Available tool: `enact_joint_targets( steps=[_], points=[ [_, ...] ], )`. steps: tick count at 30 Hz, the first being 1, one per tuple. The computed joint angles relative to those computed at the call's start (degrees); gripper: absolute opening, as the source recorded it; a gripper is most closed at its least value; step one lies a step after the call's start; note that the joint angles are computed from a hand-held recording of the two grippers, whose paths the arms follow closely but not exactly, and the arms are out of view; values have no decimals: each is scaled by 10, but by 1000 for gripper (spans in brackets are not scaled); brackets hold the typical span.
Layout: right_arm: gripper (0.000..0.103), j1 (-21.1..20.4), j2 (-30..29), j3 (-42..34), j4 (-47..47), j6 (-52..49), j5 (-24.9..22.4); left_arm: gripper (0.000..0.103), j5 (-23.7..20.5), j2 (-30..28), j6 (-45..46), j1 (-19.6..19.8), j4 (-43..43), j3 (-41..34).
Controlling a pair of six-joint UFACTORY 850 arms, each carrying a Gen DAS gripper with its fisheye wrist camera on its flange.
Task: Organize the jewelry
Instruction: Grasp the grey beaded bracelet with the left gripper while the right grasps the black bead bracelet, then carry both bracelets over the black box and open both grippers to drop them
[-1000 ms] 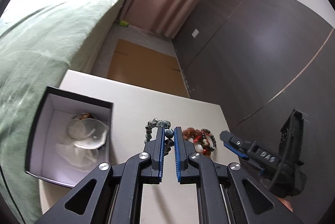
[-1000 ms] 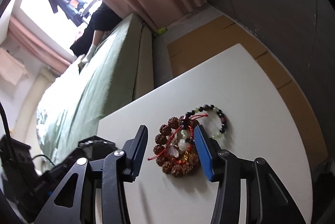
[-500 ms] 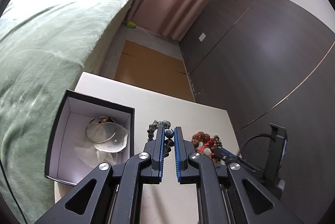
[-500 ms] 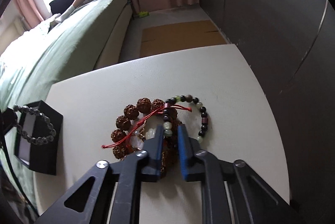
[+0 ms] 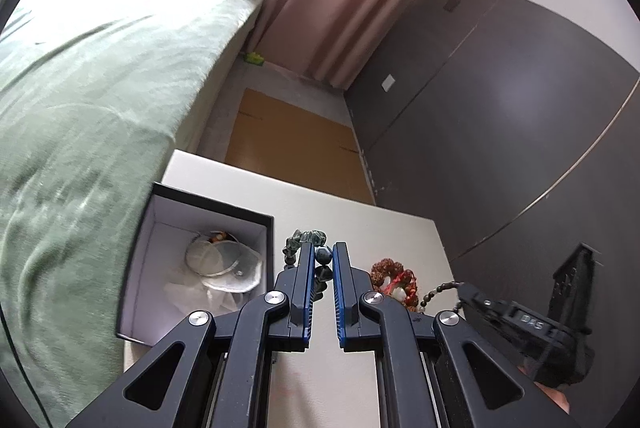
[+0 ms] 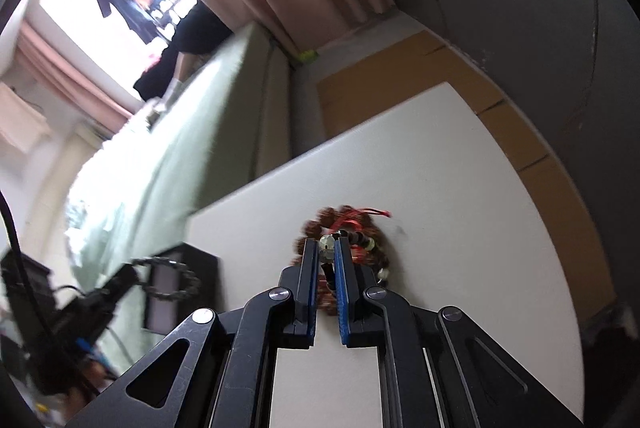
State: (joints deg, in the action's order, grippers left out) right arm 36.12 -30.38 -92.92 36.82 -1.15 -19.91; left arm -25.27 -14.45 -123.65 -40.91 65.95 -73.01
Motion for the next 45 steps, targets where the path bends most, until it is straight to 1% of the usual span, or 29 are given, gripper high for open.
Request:
enact_joint_targets(
  steps=[1, 4, 7, 11, 16, 23, 26, 27, 29, 30, 31, 32, 33, 35, 38, 41, 45],
  points=[
    [10, 1, 5, 7, 37, -36, 5, 9, -2, 3, -6, 0, 4, 4],
    [10, 12, 10, 3, 80, -84, 15, 9, -4, 21, -31, 4, 16, 24],
    [10, 20, 16, 8, 168, -178, 29, 9, -4, 35, -48, 10, 21, 42],
    [10, 31, 9, -5, 220, -231, 28, 9, -2, 47, -47, 17, 14, 57],
    [10, 46, -3, -22, 196, -215, 23, 9, 4, 49, -16, 26, -12, 60],
    [10, 54, -16, -41, 177, -198, 15, 9, 20, 54, 15, 38, -46, 70],
    [10, 56, -21, -48, 168, -189, 11, 9, 40, 48, 65, 46, -95, 66],
    [10, 57, -22, -50, 166, -187, 10, 9, 55, 48, 64, 50, -96, 69],
    [10, 59, -23, -52, 161, -182, 9, 11, 66, 52, 49, 52, -87, 73],
    [10, 58, -24, -51, 164, -186, 8, 17, 69, 55, 39, 53, -81, 76],
    [10, 58, -25, -53, 167, -189, 5, 33, 70, 58, 25, 53, -73, 80],
    [10, 59, -26, -55, 174, -195, 3, 42, 68, 59, 13, 52, -65, 82],
    [10, 58, -27, -55, 181, -202, 1, 54, 61, 62, -11, 51, -47, 85],
    [10, 60, -29, -58, 201, -222, -3, 55, 46, 66, -29, 48, -32, 87],
    [10, 63, -31, -62, 241, -261, -9, 55, 35, 70, -41, 46, -18, 89],
    [10, 66, -39, -71, 300, -315, -19, 55, 35, 76, -61, 48, -10, 96],
    [10, 75, -56, -92, 352, -358, -37, 55, 32, 91, -105, 52, 18, 112]
  ],
)
